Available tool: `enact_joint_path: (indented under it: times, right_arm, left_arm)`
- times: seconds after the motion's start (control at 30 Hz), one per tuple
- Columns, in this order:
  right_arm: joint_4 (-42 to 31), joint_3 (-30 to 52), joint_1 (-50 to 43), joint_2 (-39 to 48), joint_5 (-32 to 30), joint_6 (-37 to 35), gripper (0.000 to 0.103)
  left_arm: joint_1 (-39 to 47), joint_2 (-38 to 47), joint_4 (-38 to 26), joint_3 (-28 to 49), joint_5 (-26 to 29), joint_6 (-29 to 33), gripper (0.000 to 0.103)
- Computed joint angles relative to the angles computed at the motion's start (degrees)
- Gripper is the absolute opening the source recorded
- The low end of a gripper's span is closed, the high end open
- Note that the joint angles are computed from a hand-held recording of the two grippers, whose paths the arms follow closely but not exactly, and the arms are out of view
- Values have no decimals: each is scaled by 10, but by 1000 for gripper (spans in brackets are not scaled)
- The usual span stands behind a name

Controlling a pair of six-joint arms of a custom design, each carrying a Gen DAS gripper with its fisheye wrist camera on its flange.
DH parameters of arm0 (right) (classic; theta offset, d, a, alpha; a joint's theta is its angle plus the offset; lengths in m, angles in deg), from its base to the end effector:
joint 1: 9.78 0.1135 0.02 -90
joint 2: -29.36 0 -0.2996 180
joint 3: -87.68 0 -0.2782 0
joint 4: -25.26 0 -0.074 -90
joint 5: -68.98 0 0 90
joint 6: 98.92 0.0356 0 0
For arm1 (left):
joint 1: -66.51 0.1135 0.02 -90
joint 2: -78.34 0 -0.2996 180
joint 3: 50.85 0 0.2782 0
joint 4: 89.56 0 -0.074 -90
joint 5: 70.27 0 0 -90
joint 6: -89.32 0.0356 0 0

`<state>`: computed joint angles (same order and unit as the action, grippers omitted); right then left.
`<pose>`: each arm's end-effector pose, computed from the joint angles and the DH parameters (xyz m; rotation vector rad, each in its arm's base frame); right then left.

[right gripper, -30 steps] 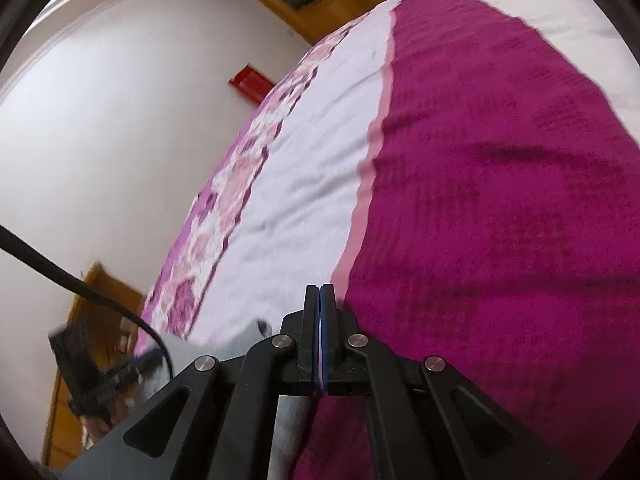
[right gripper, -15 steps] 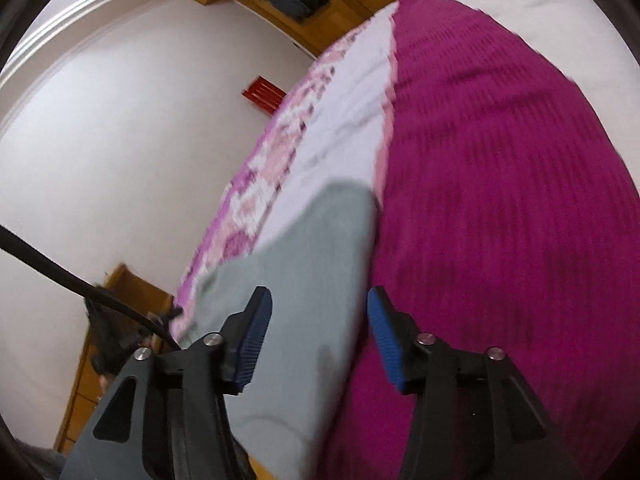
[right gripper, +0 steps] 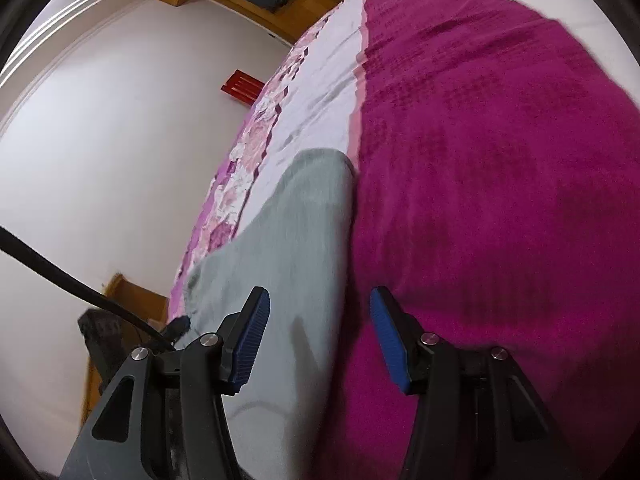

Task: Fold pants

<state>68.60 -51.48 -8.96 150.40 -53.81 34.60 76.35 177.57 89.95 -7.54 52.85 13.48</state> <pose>0.3047 0.0236 0.0337 0.5165 2.2409 1.0493 0.2806 0.0289 0.0923 0.3061 2.3930 -0.5481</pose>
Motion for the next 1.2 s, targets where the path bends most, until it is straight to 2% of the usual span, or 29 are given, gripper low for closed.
enact_joint_path:
  times: [0.17,0.27,0.3,0.33,0.43,0.57,0.73,0.87,1.03,1.2]
  right_arm:
    - [36,67,8,57,-4,57,51]
    - [75,63,12,68,8,85,50]
    - [67,63,13,65,17,83,38]
    - [36,65,15,57,36,78,10]
    - [76,56,6,71,18,105,8]
    - [52,50,-14,38,-16,71,8]
    - [-49,51,-87,-20,-51,-22,8]
    - [-180,87,-193,-42,-107,-114,8]
    - [-364,169,-322,-25,-147,-255,8]
    - [-461,222,-385,0,-161,-346,8]
  left_arm:
    - [25,16,-17,11,27,7,41]
    - [16,8,-13,7,18,5,41]
    - [6,3,-23,11,5,7,41]
    - [-2,-4,-26,12,1,6,41]
    - [-20,-36,-16,6,13,-25,41]
    - [-62,-63,-27,19,-2,-61,41]
    - [-133,-64,-25,39,-63,-93,41]
    - [-200,-52,-20,53,-108,-120,41]
    - [-291,-12,-16,81,-156,-150,41]
    - [-374,29,-18,120,-202,-171,41]
